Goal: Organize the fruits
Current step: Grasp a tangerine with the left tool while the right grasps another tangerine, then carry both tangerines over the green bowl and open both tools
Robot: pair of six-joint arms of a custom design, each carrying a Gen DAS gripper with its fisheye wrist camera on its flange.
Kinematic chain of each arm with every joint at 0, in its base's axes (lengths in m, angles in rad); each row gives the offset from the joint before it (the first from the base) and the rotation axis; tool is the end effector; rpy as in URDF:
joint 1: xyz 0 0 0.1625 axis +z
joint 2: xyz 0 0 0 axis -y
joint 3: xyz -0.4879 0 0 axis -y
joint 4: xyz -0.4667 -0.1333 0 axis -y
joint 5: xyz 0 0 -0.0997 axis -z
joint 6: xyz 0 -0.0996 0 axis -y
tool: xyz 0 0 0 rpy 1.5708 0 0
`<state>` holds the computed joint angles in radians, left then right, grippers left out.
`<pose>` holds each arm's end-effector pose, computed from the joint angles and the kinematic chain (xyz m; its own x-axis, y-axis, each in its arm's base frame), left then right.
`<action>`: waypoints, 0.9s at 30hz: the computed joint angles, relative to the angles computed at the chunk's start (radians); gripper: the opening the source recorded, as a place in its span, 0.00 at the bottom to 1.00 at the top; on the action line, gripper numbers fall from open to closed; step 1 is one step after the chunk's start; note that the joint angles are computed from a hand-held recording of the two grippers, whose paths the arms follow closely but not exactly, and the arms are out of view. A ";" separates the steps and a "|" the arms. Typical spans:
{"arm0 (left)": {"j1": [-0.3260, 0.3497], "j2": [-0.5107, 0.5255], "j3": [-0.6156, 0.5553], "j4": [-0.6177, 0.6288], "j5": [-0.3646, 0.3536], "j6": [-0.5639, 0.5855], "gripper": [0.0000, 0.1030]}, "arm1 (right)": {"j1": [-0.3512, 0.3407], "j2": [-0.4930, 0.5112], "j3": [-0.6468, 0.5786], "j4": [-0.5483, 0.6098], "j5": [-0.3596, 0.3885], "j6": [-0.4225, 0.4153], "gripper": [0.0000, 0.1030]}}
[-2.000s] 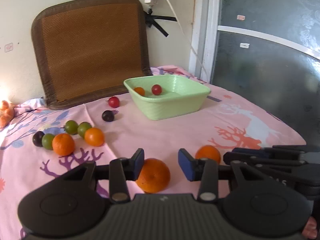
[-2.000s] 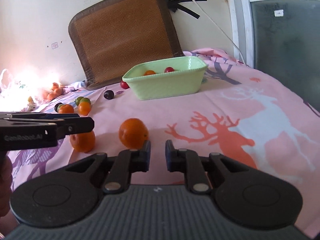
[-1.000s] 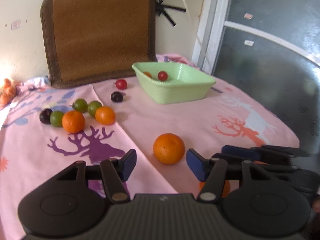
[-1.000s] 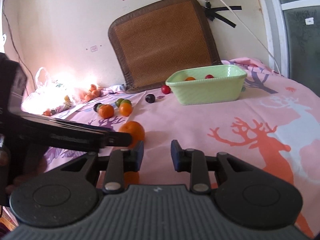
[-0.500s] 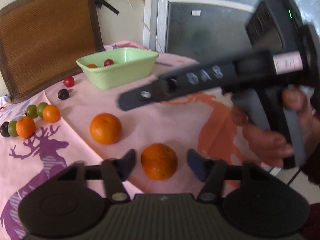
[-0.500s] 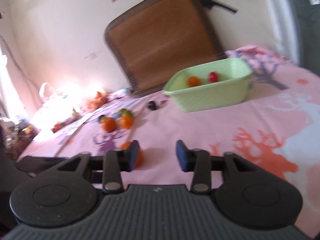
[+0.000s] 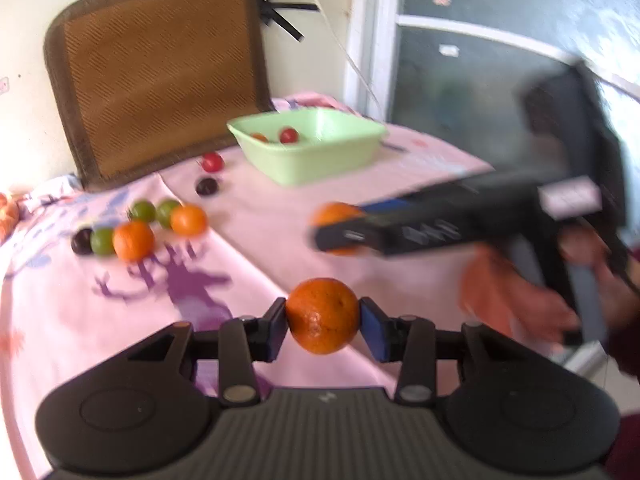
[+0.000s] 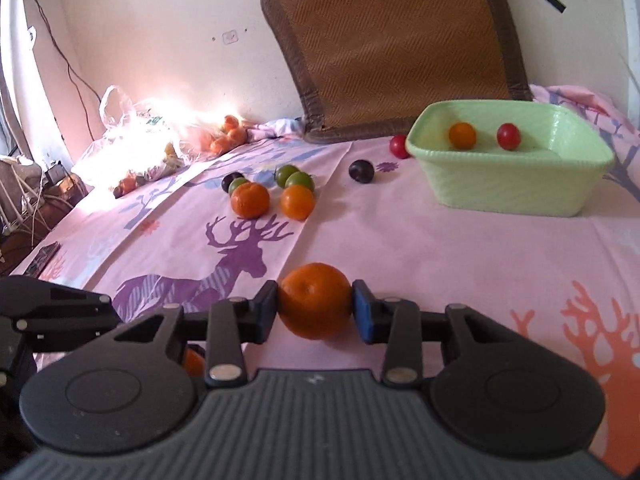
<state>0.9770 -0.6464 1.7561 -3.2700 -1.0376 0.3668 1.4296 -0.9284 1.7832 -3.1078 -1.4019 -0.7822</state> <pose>-0.2547 -0.7060 0.0225 -0.6471 0.4782 -0.5938 0.7468 0.5543 -0.3674 0.0447 -0.7517 0.1877 -0.7799 -0.5177 0.3519 -0.6209 0.5689 -0.5392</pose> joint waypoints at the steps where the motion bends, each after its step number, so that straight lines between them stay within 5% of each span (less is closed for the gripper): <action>1: 0.002 0.010 -0.022 -0.002 0.000 0.007 0.37 | -0.004 -0.005 0.011 -0.041 -0.002 0.000 0.41; 9: 0.025 0.128 -0.277 0.097 -0.010 0.007 0.37 | -0.035 0.002 0.001 -0.243 -0.077 0.039 0.41; 15: 0.032 0.235 -0.510 0.165 -0.004 0.013 0.37 | -0.040 0.028 -0.074 -0.339 -0.031 0.072 0.41; 21: 0.045 0.350 -0.722 0.269 0.038 0.013 0.38 | -0.026 0.111 -0.230 -0.293 -0.062 0.093 0.41; 27: 0.064 0.393 -0.789 0.344 0.042 -0.015 0.38 | -0.017 0.154 -0.295 -0.247 -0.110 0.091 0.41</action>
<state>1.0407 -0.2536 0.9667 -2.9265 -0.9958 0.3515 1.4125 -0.7745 1.4881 -3.3544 -1.5122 -0.6908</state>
